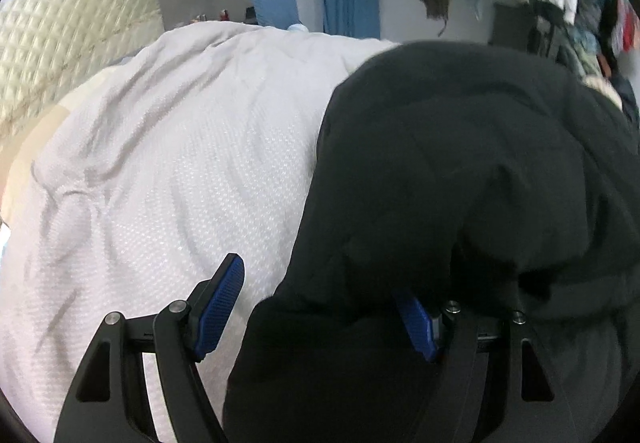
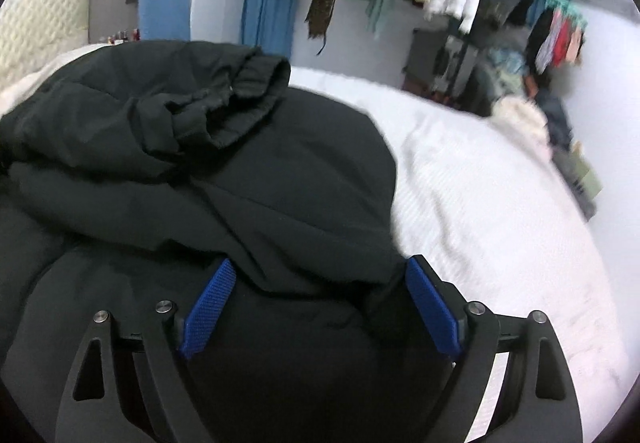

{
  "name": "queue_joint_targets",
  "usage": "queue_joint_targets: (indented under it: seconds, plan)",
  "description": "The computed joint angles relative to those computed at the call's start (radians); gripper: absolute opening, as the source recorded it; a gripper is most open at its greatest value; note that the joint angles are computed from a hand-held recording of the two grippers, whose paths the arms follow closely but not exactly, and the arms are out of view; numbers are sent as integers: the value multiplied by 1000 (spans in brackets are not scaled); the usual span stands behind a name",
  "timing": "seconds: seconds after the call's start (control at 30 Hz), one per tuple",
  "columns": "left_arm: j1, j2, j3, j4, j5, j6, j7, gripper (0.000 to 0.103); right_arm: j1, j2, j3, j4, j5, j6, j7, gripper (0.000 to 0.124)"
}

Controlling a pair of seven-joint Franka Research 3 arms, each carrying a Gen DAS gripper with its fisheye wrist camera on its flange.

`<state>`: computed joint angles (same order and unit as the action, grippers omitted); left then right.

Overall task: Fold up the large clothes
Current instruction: 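Grasp the jacket hem with both grippers and lift it toward the collar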

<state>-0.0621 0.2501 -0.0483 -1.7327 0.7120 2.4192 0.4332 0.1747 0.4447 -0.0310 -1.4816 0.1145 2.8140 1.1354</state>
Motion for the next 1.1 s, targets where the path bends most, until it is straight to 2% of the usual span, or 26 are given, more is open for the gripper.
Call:
queue_joint_targets:
  seconds: [0.03, 0.1, 0.17, 0.2, 0.27, 0.33, 0.37, 0.53, 0.67, 0.77, 0.83, 0.9, 1.03, 1.1]
  plan:
    - [3, 0, 1, -1, -3, 10, -4, 74, 41, -8, -47, -24, -60, 51, 33, 86]
    - [7, 1, 2, -5, -8, 30, -7, 74, 79, -22, -93, -52, -128, 108, 70, 88]
    - [10, 6, 2, -1, -13, 45, -1, 74, 79, -20, -98, -51, -140, 117, 86, 95]
    - [12, 16, 5, 7, -14, 52, 2, 74, 75, -6, -97, -29, -140, 95, 96, 95]
    - [19, 30, 7, 20, -28, 66, 17, 74, 43, 32, -64, 41, -113, -10, 80, 95]
    - [21, 30, 10, 16, -34, 77, 26, 74, -6, 93, -4, 143, -61, -161, 17, 95]
    - [16, 34, 12, 24, -30, 69, 27, 74, -7, 102, -4, 155, -57, -172, 11, 95]
    - [18, 21, 28, 1, 3, 101, 3, 74, -47, 103, 37, 144, 56, -21, 1, 95]
    - [29, 16, 32, -7, 19, 123, 0, 76, -87, 117, 71, 202, 160, -47, 20, 95]
    - [43, 24, 33, -5, -5, 130, 4, 76, -92, 144, 72, 240, 183, -47, 15, 95]
    - [55, 36, 31, 4, -38, 129, 19, 76, -94, 170, 62, 273, 189, -79, 37, 95]
    - [57, 38, 31, 5, -52, 133, 26, 76, -104, 218, 56, 348, 188, -151, 83, 95]
    - [47, 24, 24, 18, -56, 107, 55, 74, -136, 184, 88, 323, 246, -246, 73, 95]
    - [43, 0, 17, 3, -66, 110, 56, 74, -160, 146, 118, 288, 289, -278, 19, 95]
